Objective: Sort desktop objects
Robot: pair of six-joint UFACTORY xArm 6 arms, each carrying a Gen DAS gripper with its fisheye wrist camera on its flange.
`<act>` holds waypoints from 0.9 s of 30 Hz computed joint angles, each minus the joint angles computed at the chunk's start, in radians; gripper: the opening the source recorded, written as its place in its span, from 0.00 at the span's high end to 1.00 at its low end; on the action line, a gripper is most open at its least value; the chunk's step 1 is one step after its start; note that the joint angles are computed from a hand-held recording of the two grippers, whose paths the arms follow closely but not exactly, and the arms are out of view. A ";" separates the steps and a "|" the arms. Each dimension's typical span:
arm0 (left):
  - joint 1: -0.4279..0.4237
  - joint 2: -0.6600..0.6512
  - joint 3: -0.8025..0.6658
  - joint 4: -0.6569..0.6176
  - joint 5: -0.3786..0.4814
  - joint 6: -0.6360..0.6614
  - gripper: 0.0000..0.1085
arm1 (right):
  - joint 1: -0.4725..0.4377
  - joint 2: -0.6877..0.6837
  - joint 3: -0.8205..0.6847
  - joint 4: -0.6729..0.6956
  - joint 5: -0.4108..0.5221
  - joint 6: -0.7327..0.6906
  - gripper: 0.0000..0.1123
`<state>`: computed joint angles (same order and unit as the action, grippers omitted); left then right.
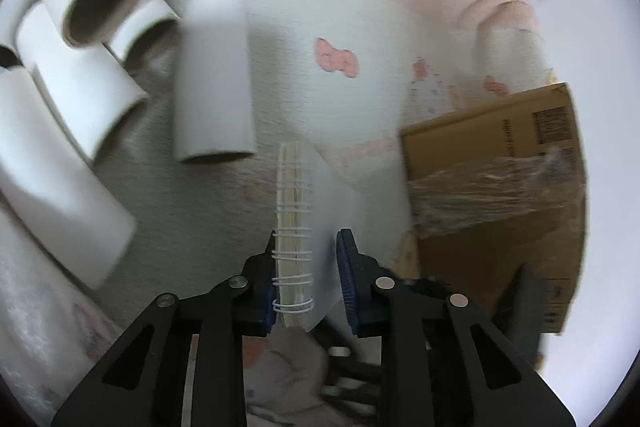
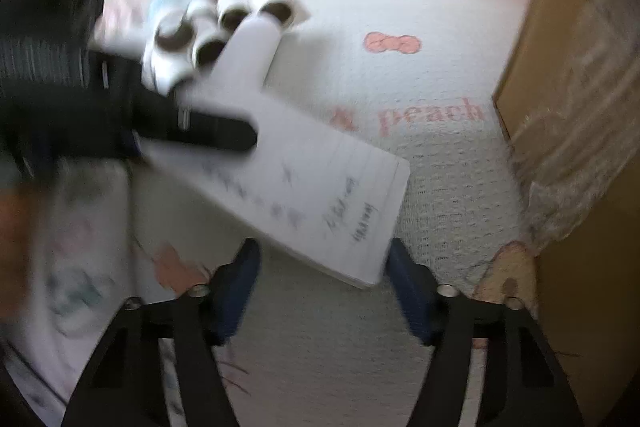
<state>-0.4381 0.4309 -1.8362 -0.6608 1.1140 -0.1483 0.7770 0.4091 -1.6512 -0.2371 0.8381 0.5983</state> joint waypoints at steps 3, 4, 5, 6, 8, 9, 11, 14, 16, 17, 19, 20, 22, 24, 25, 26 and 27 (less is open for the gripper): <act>-0.013 0.010 -0.022 0.075 0.012 -0.040 0.76 | 0.023 0.020 -0.021 -0.096 0.010 0.012 0.48; -0.016 0.011 -0.024 0.082 0.013 -0.046 0.76 | 0.020 0.024 -0.024 -0.092 0.006 0.026 0.48; -0.015 0.012 -0.028 0.082 0.018 -0.044 0.76 | 0.013 0.024 -0.019 -0.090 -0.010 0.052 0.48; -0.015 0.013 -0.030 0.081 0.020 -0.044 0.76 | 0.006 0.025 -0.017 -0.094 -0.021 0.081 0.48; -0.019 0.018 -0.043 0.109 0.032 -0.064 0.74 | 0.002 0.031 -0.025 -0.101 -0.018 0.082 0.48; -0.023 0.023 -0.058 0.148 0.043 -0.085 0.70 | 0.000 0.035 -0.030 -0.105 -0.016 0.074 0.48; -0.029 0.031 -0.084 0.200 0.058 -0.104 0.68 | -0.005 0.037 -0.026 -0.100 -0.033 0.069 0.47; -0.033 0.011 -0.067 0.237 0.028 -0.100 0.68 | -0.013 0.023 0.004 -0.097 -0.065 0.076 0.47; -0.034 0.003 -0.061 0.259 0.018 -0.103 0.76 | -0.016 0.024 0.007 -0.103 -0.077 0.078 0.47; -0.033 -0.002 -0.056 0.249 0.007 -0.081 0.81 | -0.018 0.026 0.007 -0.100 -0.082 0.074 0.46; -0.030 -0.011 -0.048 0.208 -0.029 -0.001 0.85 | -0.024 0.034 -0.003 -0.091 -0.087 0.066 0.46; -0.033 -0.003 -0.064 0.213 -0.029 0.026 0.85 | -0.027 0.038 -0.008 -0.084 -0.091 0.062 0.46; -0.043 0.018 -0.107 0.249 -0.024 0.076 0.85 | -0.034 0.042 -0.013 -0.076 -0.101 0.059 0.46; -0.042 0.047 -0.154 0.261 -0.011 0.100 0.85 | -0.041 0.056 -0.027 -0.062 -0.120 0.061 0.46; -0.039 0.065 -0.182 0.262 0.006 0.096 0.85 | -0.044 0.059 -0.030 -0.061 -0.124 0.065 0.46; -0.033 0.088 -0.218 0.262 0.026 0.089 0.85 | -0.047 0.065 -0.038 -0.060 -0.123 0.067 0.46; -0.028 0.108 -0.249 0.269 0.041 0.080 0.84 | -0.052 0.073 -0.048 -0.055 -0.125 0.066 0.46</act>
<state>-0.4661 0.5385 -2.0853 -0.3918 1.1549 -0.0688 0.7255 0.4821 -1.6996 -0.2917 0.7132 0.6643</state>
